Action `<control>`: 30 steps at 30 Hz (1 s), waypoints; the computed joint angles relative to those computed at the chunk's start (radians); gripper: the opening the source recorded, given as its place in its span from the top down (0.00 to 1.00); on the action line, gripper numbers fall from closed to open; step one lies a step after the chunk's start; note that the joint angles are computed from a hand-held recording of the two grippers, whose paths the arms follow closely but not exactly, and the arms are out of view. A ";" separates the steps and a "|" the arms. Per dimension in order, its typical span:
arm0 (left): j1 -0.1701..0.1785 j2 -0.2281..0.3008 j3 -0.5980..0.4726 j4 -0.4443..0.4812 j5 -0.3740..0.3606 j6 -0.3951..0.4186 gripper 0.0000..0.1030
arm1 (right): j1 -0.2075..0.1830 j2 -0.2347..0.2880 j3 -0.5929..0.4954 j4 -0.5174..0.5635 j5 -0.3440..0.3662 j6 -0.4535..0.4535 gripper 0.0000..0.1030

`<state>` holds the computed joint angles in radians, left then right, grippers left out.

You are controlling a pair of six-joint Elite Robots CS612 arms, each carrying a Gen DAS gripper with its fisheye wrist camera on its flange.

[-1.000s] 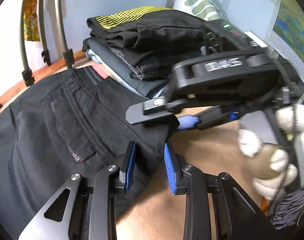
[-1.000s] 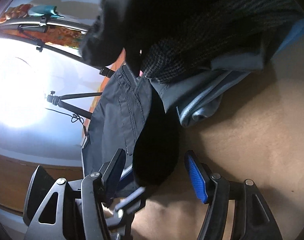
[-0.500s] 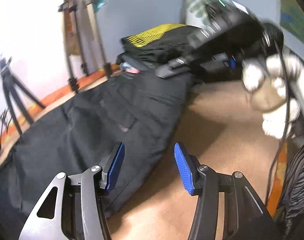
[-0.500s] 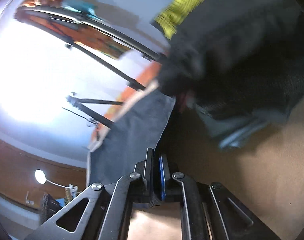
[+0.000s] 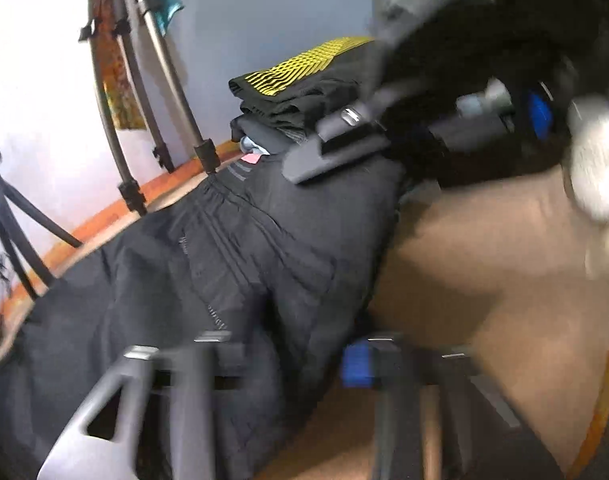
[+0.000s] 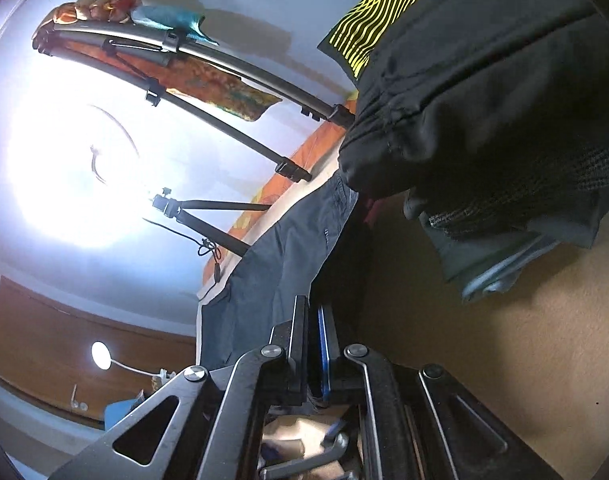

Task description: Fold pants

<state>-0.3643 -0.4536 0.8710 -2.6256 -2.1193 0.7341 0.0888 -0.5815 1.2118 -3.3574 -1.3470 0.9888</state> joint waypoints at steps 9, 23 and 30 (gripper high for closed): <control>0.039 0.037 -0.104 0.054 -0.122 -0.127 0.91 | -0.004 -0.033 0.033 0.016 -0.051 -0.032 0.41; 0.058 0.009 -0.052 -0.014 -0.168 -0.103 0.91 | -0.009 0.040 -0.179 0.234 -0.041 0.025 0.22; 0.061 0.009 -0.061 0.013 -0.203 -0.135 0.91 | -0.002 0.079 -0.283 0.377 -0.083 -0.062 0.73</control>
<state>-0.3032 -0.4445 0.8104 -2.6124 -2.3224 0.5994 0.0864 -0.5021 0.9287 -2.9807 -1.4301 0.9273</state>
